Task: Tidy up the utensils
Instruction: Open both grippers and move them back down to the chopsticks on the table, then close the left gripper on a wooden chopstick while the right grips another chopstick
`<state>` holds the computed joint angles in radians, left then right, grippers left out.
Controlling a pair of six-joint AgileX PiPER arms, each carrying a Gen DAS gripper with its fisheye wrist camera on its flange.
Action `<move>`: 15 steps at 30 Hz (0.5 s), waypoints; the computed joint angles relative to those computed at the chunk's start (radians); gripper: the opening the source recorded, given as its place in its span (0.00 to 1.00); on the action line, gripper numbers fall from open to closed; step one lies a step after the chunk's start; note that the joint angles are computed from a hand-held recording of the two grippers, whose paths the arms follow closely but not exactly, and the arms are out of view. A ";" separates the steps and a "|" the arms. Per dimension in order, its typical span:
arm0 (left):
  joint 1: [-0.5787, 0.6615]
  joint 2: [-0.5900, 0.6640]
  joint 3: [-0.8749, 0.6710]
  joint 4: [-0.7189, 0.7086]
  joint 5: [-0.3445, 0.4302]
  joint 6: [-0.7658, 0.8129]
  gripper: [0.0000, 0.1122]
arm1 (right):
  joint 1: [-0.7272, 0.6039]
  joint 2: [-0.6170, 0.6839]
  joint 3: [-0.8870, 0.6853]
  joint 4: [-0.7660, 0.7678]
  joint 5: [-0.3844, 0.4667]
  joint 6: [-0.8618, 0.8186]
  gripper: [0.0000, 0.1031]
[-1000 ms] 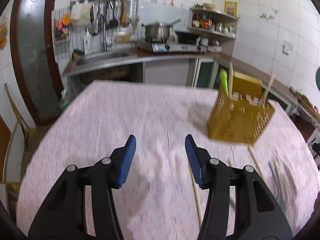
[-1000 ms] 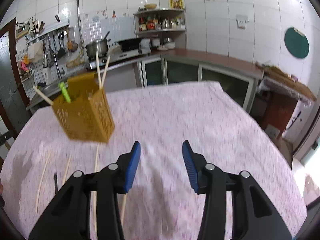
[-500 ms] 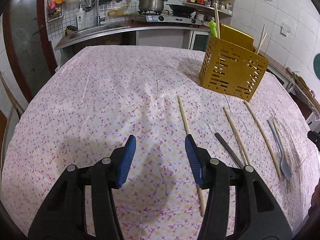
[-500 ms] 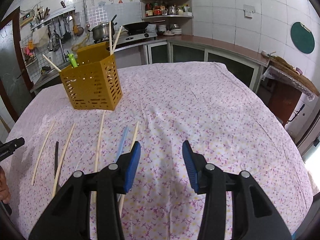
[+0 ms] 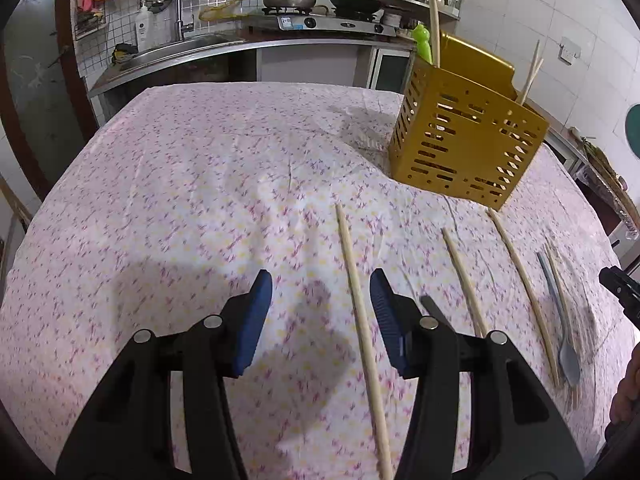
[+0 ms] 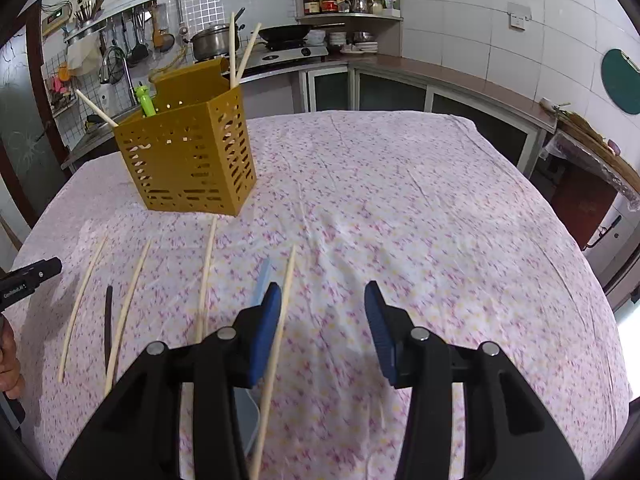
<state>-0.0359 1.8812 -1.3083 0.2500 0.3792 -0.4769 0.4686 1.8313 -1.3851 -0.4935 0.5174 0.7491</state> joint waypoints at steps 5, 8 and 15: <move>0.005 0.087 -0.126 -0.036 0.053 0.049 0.44 | -0.008 0.110 -0.150 0.101 0.052 -0.116 0.43; 0.011 0.153 -0.214 -0.087 0.092 0.102 0.44 | -0.013 0.194 -0.264 0.178 0.108 -0.198 0.41; 0.006 0.274 -0.402 -0.111 0.182 0.148 0.41 | -0.020 0.331 -0.443 0.237 0.208 -0.261 0.34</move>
